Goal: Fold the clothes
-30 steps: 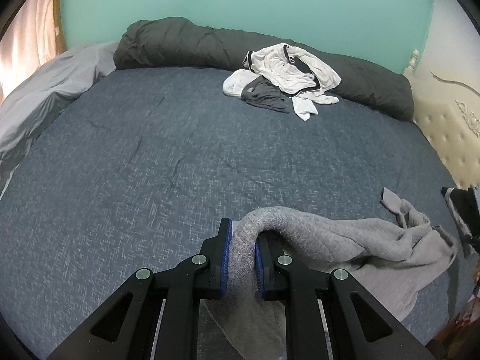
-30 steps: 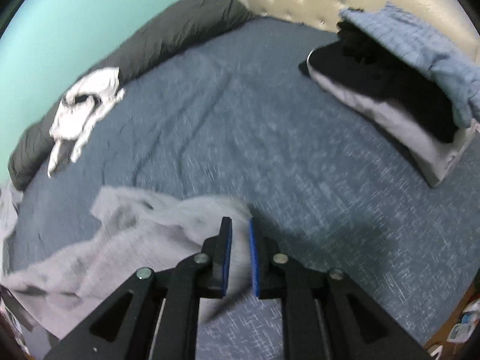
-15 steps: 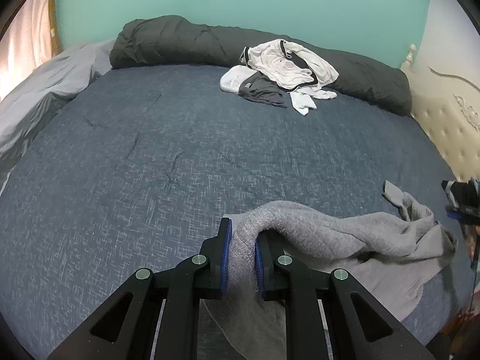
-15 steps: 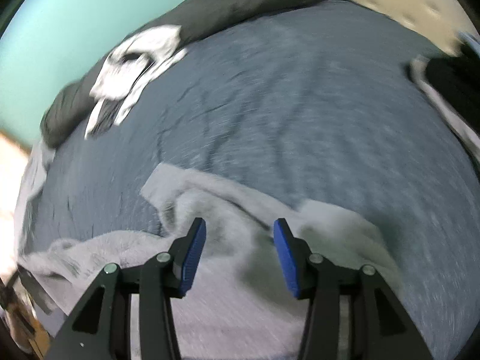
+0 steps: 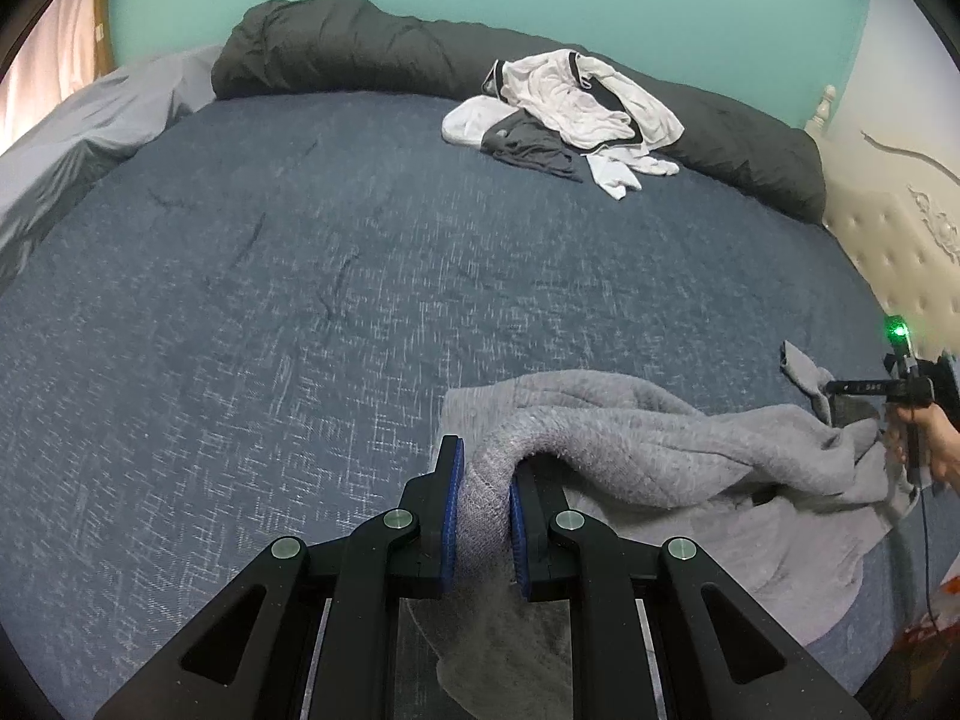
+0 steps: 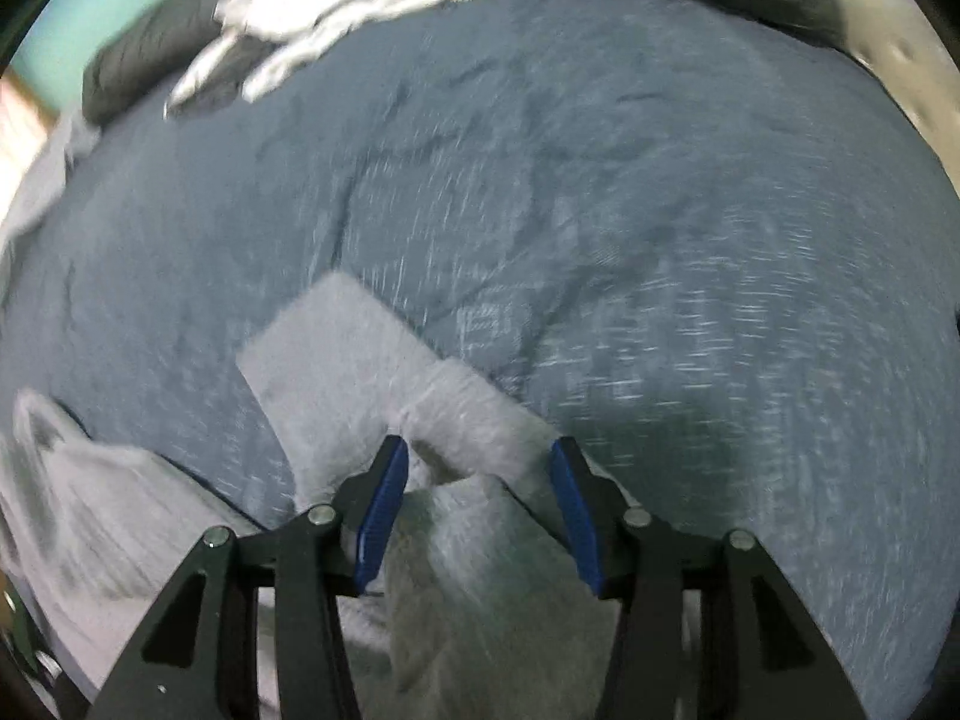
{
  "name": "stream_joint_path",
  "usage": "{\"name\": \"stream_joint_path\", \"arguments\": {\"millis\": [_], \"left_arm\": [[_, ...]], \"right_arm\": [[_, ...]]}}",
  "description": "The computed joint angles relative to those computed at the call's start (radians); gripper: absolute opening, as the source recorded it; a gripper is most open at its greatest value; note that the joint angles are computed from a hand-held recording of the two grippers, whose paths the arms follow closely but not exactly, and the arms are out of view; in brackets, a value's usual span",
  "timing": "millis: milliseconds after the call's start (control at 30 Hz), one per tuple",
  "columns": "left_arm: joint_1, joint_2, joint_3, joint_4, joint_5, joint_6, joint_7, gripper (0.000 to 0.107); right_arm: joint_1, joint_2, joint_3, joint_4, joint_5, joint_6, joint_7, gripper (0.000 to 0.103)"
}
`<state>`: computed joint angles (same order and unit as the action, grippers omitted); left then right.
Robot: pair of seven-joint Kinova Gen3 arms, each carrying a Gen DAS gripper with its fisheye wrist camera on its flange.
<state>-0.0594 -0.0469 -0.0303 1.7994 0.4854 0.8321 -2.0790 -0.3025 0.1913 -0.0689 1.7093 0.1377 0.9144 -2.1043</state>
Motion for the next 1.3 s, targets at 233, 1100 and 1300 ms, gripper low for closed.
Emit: {"name": "stream_joint_path", "arguments": {"millis": [233,1100,1300], "left_arm": [[0.005,0.005,0.007,0.011,-0.007,-0.015,0.008,0.015],[0.040,-0.058,-0.009,-0.174,-0.038,0.089,0.137,0.015],[0.050,-0.039,0.002,-0.167,-0.024,0.115,0.110,0.015]], "right_arm": [[-0.031,-0.063,-0.004,0.098,0.086,-0.079,-0.055,0.012],[0.222,-0.554,-0.066,0.023,0.098,-0.054,-0.098,0.008],[0.231,-0.507,-0.034,0.045,0.018,-0.017,-0.023,0.008]]}}
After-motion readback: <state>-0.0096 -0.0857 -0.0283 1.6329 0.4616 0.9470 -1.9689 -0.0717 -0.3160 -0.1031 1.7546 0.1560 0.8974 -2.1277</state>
